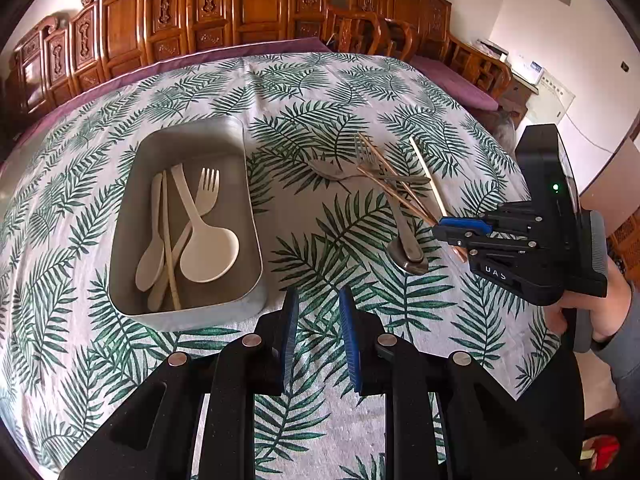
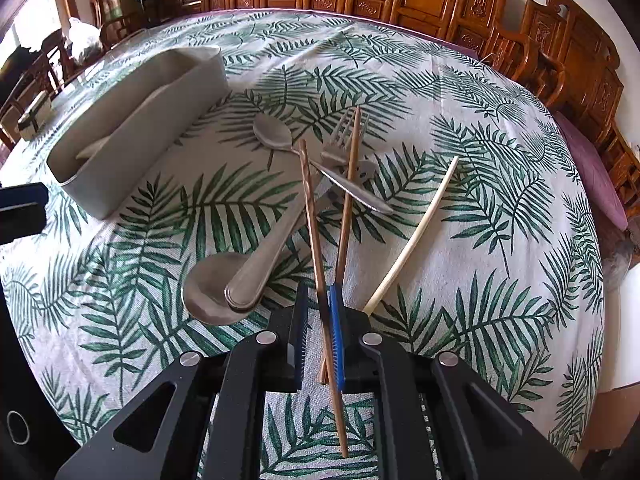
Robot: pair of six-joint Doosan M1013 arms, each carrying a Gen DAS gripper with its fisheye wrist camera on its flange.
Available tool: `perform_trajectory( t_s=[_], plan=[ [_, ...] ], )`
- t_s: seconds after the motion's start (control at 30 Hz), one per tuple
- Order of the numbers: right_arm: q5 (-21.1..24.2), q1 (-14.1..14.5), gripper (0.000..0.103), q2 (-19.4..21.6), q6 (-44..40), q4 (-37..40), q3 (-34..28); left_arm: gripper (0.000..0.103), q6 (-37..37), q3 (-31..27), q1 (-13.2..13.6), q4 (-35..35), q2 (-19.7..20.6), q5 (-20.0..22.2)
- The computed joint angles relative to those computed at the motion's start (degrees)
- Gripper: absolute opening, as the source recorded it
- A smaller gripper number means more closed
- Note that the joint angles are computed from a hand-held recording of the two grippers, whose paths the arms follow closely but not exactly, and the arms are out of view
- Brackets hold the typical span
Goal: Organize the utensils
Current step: 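Move the right gripper back to the pile and grasp another wooden chopstick, then grasp a metal spoon from the pile with the left gripper while the right gripper holds the chopstick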
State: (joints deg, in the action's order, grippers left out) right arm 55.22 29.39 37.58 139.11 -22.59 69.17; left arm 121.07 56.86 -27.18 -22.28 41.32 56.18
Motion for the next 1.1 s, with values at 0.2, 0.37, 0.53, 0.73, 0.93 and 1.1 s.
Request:
perform_trajectory(
  t_s=[0.2,0.37,0.53,0.73,0.93,1.1],
  plan=[
    [0.4,0.3,0.012,0.0,0.0,-1.1,0.1,0.019,0.0,-0.1,0.0,-0.1,0.1,0.2],
    [0.6,0.4,0.011,0.0,-0.8,-1.9,0.2,0.019,0.0,-0.1,-0.2,0.2,0.2,0.4],
    [-1.6,0.2,0.006,-0.9,0.0,-1.0,1.8,0.02,-0.4,-0.6,-0.7,0.9,0.6,0.8],
    [-6.6,0.5,0.006,-3.5,5.5,-1.5,5.6,0.019,-0.5,-1.8,-1.9,1.9,1.6,1.3],
    [-8.5,1.3,0.006,-5.9,13.2,-5.0,9.2,0.019,-1.2,-4.4,-3.3,3.3,3.7,2.8],
    [-8.7,1.5,0.006,-7.7,17.6,-7.4,11.8,0.02,-2.8,-7.7,-4.4,4.6,5.8,3.2]
  ],
)
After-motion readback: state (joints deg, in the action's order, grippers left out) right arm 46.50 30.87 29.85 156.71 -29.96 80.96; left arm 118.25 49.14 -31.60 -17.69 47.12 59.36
